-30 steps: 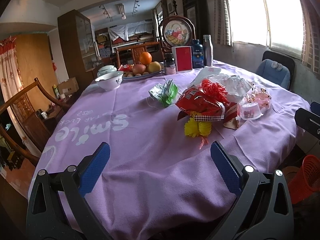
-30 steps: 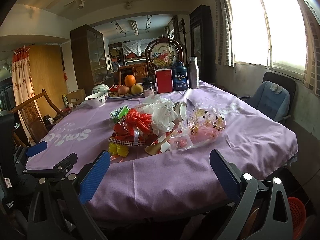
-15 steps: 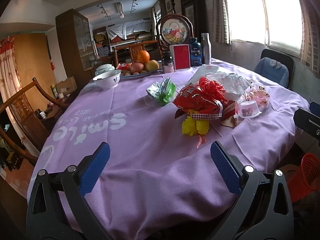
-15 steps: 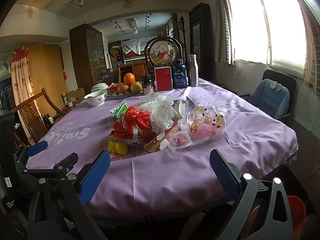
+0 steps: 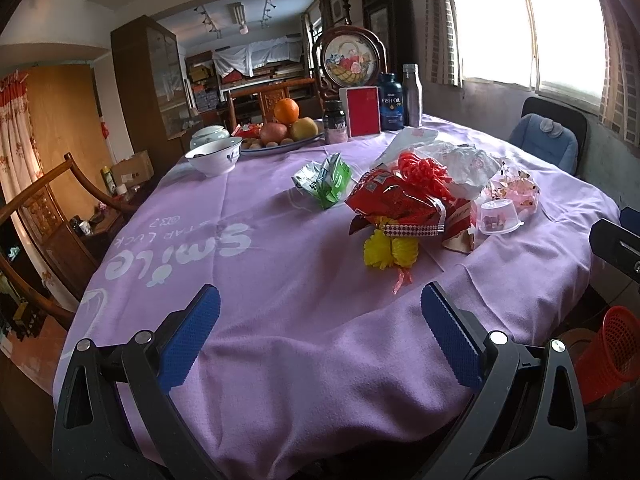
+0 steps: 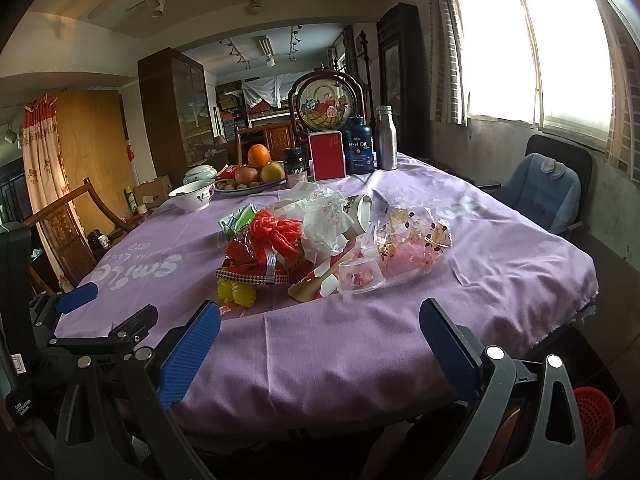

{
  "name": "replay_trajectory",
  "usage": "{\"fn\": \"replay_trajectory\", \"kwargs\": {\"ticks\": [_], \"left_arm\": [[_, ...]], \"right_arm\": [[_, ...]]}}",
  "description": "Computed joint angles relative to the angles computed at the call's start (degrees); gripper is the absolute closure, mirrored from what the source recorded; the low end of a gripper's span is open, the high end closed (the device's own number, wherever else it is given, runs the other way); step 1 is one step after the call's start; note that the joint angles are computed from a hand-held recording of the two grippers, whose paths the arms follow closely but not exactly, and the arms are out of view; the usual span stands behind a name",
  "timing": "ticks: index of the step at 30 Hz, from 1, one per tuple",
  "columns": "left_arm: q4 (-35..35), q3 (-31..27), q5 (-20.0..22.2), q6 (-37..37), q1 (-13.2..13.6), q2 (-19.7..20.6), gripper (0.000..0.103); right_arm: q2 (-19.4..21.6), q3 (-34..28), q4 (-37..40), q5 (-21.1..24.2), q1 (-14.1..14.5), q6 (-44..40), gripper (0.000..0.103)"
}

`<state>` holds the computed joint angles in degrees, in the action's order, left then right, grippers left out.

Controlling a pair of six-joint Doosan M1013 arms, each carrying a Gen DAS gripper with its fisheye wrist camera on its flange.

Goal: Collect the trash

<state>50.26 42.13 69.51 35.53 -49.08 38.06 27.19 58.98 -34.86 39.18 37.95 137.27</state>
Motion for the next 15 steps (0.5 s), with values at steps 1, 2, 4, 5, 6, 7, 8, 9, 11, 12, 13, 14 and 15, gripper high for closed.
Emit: {"fn": "replay_trajectory", "kwargs": {"ticks": [1,2,4,5,6,7,8,9,11,12,13,14,15], "left_arm": [[-0.1,0.0,-0.1,0.0,0.0,0.0,0.006],[-0.1,0.1,-0.1,0.0,0.0,0.0,0.006],[-0.2,0.0,-0.1,0.2,0.0,0.0,0.006],[-0.3,0.1,-0.1,0.2,0.1,0.0,0.006],[-0.3,0.2,-0.2,0.2,0.1,-0.1,0.006],[-0.3,0.4,-0.2,0.2,0.1,-0.1,0.006],[-0.4,-0.1,0.0,0.5,0.0,0.1,0.006],[-0.5,0.0,0.0,0.5,0.1,0.1,0.006],[-0.8,0.1,-0.1,0.5,0.1,0.0,0.006],[-1.0,-0.3,0.1,0.7,0.1,0.2,0.006],[-1.2,-0.3,0.0,0.8,0.1,0.2,0.006],[-1.3,-0.3,0.1,0.8,0.2,0.2,0.006],[-1.4,-0.3,0.1,0.9,0.2,0.2,0.006]], "right_arm": [[0.0,0.0,0.0,0.1,0.0,0.0,0.006],[0.0,-0.1,0.1,0.0,0.0,-0.1,0.006],[0.0,0.0,0.3,0.1,0.0,-0.2,0.006],[0.0,0.0,0.5,0.0,-0.1,-0.3,0.006],[0.0,0.0,0.5,-0.1,-0.1,-0.3,0.006],[0.0,0.1,0.5,-0.1,-0.1,-0.2,0.006],[-0.1,0.2,0.4,-0.1,0.0,-0.1,0.006],[0.0,0.1,0.4,-0.1,-0.1,-0.1,0.006],[-0.2,0.5,0.3,-0.3,0.0,0.1,0.006],[-0.1,0.4,0.4,-0.2,-0.1,0.0,0.006],[-0.1,0.3,0.5,-0.2,-0.1,-0.1,0.006],[-0.1,0.4,0.5,-0.2,0.0,-0.1,0.006],[-0.2,0.6,0.6,-0.3,-0.1,0.0,0.006]]}}
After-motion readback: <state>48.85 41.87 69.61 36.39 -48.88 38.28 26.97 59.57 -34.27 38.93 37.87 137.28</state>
